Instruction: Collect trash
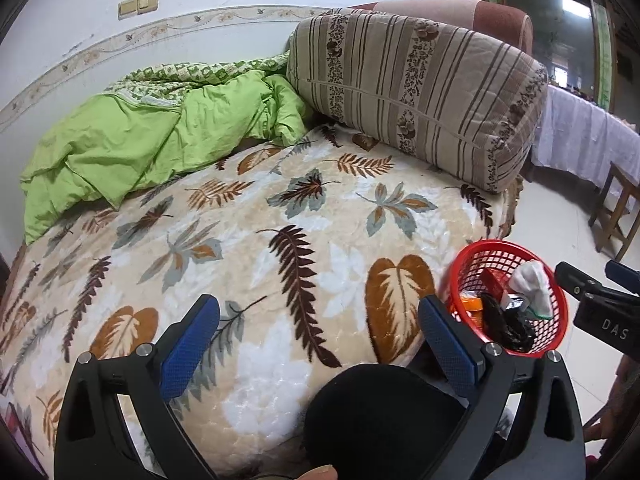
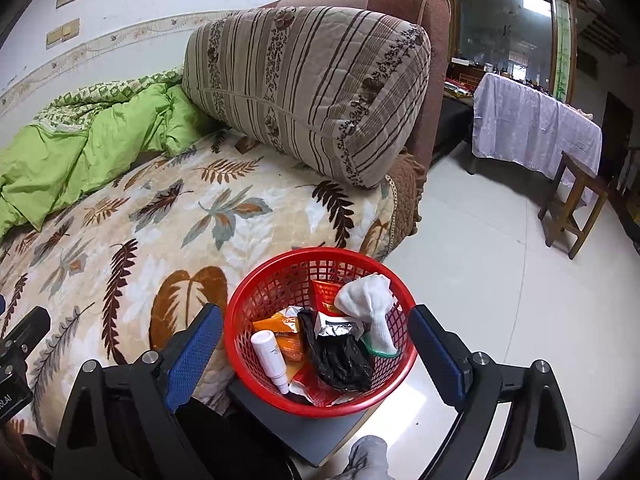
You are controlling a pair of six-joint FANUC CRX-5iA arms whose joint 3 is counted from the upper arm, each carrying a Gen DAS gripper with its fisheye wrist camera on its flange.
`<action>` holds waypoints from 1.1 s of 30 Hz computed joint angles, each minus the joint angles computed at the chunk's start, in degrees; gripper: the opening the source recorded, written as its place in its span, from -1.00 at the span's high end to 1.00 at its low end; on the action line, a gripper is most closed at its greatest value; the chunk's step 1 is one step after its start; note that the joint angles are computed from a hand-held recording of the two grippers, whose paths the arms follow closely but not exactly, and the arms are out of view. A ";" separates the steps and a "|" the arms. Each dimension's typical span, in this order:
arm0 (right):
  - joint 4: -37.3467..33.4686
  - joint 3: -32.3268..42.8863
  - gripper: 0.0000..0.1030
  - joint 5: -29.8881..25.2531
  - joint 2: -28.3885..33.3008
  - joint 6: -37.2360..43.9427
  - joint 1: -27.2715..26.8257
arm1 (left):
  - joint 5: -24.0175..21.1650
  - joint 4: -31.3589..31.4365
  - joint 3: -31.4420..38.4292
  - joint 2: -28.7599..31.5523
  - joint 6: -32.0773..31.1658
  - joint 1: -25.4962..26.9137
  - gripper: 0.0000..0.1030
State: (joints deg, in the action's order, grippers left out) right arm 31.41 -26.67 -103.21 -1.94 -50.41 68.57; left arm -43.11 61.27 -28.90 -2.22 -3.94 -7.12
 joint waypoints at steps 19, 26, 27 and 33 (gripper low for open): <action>0.39 0.25 -0.84 0.85 0.41 1.26 -0.33 | 4.95 1.29 -2.12 -1.75 -2.67 -1.57 -0.92; 0.41 0.02 -0.84 1.82 0.18 1.77 -0.55 | 4.99 1.29 -2.17 -1.77 -2.72 -1.63 -0.92; 0.46 -0.02 -0.84 1.90 0.15 1.81 -0.57 | 4.86 1.20 -2.05 -1.69 -2.69 -1.54 -0.92; 0.47 -0.09 -0.84 2.30 0.11 2.00 -0.71 | 4.94 1.00 -2.04 -1.69 -2.55 -1.53 -0.92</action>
